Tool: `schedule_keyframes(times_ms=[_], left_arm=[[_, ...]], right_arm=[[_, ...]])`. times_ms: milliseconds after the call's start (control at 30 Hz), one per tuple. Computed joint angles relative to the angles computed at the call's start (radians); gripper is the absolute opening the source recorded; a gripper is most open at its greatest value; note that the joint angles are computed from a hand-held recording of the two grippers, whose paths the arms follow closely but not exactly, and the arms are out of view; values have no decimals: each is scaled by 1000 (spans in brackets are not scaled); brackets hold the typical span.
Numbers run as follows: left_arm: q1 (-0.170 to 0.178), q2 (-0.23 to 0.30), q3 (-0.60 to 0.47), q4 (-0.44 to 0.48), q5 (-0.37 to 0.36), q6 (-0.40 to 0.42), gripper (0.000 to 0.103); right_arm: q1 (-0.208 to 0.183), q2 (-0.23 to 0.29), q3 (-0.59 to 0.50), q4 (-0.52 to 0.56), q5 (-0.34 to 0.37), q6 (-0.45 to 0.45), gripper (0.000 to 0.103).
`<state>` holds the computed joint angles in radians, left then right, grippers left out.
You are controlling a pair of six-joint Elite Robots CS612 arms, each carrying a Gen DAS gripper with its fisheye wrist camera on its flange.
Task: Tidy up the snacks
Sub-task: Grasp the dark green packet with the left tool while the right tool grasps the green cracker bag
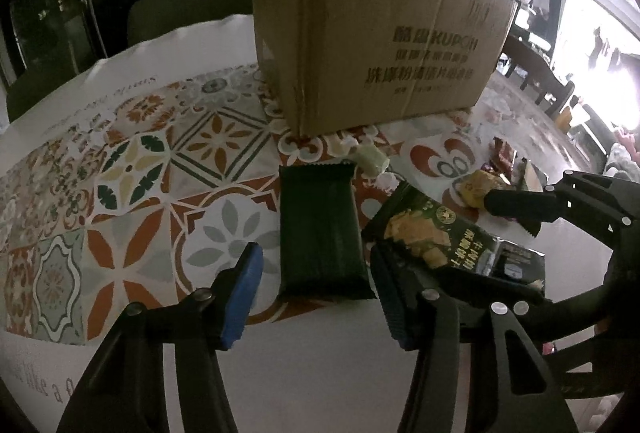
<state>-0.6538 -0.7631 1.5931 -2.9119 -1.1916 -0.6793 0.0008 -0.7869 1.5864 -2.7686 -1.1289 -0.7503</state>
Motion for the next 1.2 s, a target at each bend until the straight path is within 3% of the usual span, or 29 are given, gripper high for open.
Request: schedule_keyframes(times_ms=[467, 933, 1033, 1200], left_arm=[[19, 17, -38, 50, -60, -20, 46], [17, 9, -23, 56, -45, -50, 43], [12, 5, -18, 63, -26, -45, 43], [10, -3, -5, 45, -36, -66, 43]], right_arm=[[5, 17, -30, 38, -5, 24, 58], [13, 30, -45, 49, -3, 18, 57], [17, 32, -50, 70, -10, 1, 46], [17, 30, -38, 34, -12, 2, 45]])
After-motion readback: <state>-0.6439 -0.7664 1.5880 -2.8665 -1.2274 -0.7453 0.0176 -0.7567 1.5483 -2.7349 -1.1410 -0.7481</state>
